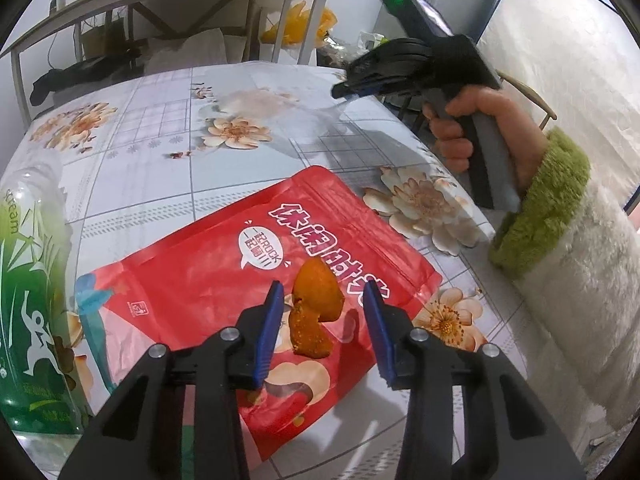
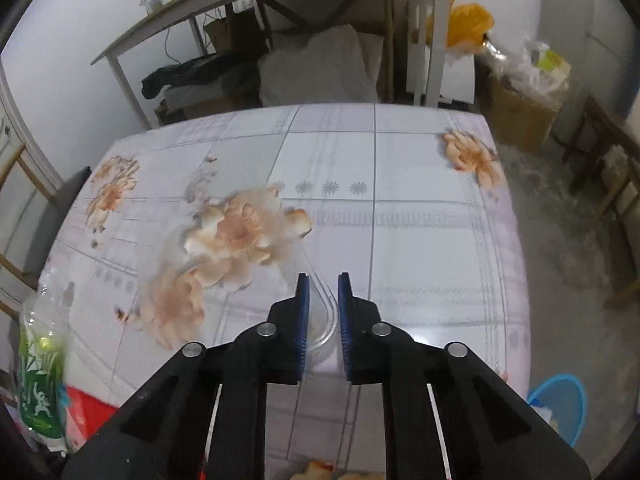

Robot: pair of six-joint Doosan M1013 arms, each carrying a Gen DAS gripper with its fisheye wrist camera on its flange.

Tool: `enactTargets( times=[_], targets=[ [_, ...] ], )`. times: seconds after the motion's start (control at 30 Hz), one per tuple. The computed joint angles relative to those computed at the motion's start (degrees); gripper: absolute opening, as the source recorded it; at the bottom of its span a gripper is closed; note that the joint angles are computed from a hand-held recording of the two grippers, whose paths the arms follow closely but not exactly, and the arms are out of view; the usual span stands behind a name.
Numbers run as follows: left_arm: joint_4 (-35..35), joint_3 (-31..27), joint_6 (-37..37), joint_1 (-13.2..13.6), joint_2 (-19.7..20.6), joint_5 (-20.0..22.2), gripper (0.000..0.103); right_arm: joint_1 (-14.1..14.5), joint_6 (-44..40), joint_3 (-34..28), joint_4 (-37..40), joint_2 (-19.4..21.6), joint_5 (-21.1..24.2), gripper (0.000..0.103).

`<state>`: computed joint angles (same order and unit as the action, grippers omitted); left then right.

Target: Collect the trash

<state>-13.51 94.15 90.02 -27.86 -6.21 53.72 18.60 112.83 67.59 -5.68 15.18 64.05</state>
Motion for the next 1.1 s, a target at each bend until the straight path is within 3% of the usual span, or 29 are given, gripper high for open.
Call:
enactTargets(
  times=[0.17,0.37,0.47,0.6,0.77,0.87,1.1],
  targets=[
    [-1.24,0.23,0.17,0.74,-0.19,-0.39,0.04,-0.08,6.4,4.51,1.36,-4.32,-1.06,0.004],
    [-3.84,0.66,2.22,1.7,-0.72,-0.78,0.04,1.15,13.81,11.35,-1.43,-11.91,-0.98,0.003],
    [-4.61,0.73,3.47,1.99,-0.94,-0.69,0.04,0.81,14.7,15.7,1.99,-16.68,-2.32,0.003],
    [-4.82,0.71,4.94,1.93,-1.18,-0.55,0.04,1.79,15.41,18.58,2.74,-19.77,0.46,0.003],
    [-3.59,0.62,4.79,1.51,-1.12,-0.4,0.04,2.86,17.36,20.05,2.64,-20.72,1.61,0.01],
    [-1.89,0.25,3.6,1.0,-0.67,-0.05,0.04,3.26,19.32,20.41,1.42,-20.98,0.88,0.026],
    [0.45,-0.19,3.2,0.03,0.23,1.02,0.039,3.7,19.31,19.78,-0.4,-20.09,0.0,0.026]
  ],
)
